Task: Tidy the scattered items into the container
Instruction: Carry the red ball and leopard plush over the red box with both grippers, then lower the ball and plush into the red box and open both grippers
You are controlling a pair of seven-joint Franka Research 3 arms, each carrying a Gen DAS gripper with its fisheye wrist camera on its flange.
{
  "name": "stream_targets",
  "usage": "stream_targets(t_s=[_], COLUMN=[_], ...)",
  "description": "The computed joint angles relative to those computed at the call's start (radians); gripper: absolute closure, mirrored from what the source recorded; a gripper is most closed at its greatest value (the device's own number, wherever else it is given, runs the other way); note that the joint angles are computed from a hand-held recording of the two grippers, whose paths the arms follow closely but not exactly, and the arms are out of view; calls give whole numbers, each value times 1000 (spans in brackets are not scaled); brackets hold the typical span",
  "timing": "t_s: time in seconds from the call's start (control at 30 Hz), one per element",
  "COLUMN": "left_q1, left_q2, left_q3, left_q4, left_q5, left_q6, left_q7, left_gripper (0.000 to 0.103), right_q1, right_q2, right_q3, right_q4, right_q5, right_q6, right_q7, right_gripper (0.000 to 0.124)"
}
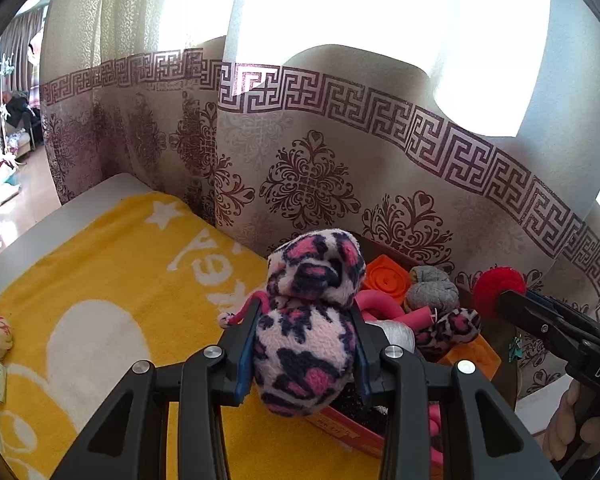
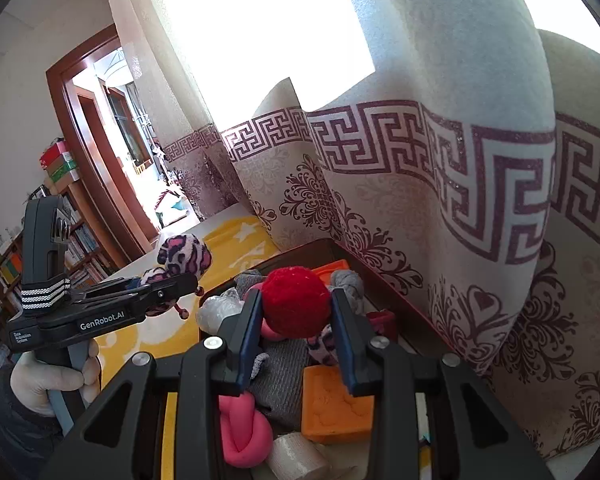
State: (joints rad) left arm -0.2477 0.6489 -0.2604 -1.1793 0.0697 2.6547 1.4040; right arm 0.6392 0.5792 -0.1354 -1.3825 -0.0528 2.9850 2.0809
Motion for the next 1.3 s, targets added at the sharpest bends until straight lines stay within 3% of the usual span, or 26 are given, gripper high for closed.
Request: stream_targets(t_s=[0.23,0.27,0.3,0.37,0.53,0.73,0.83,1.03,1.3], left_q1=[-40,-46,-47,-34,-18,9,11,21,28], left_q2=[217,238,248,241,175,87,68,83,148], left_q3=[-37,-38,-42,-63,-69,-28,4,13,-12], left_q4=[353,389,404,380,262,115,82,86,154], left_q5=[-49,-60,-75,-116,-164,-159,-126,-71,-64], left_q6=[-197,-223,-234,-220,-131,2,32,13,-46], left_q7=[118,134,150,189,235,104,22,-57,-21], left_gripper=[61,58,49,30,30,30,29,29,29], right_q1=[-12,-4,6,13,14,9,1,-19,-48], right_q2=[50,55,58,61,65,71,83,126,230], right_q3=[5,-6,-21,-31,-35,-24,-6,28,64], right_q4=[92,102,107,115,123,137,158,232,399], right_q5=[24,21,16,13,15,14,19,33,49], right_q6=[12,15,18,21,18,14,1,-48,-175], right_q7=[-14,-9,-1,5,15,7,-10,-42,-71], right_gripper=[87,87,87,87,87,87,87,87,87])
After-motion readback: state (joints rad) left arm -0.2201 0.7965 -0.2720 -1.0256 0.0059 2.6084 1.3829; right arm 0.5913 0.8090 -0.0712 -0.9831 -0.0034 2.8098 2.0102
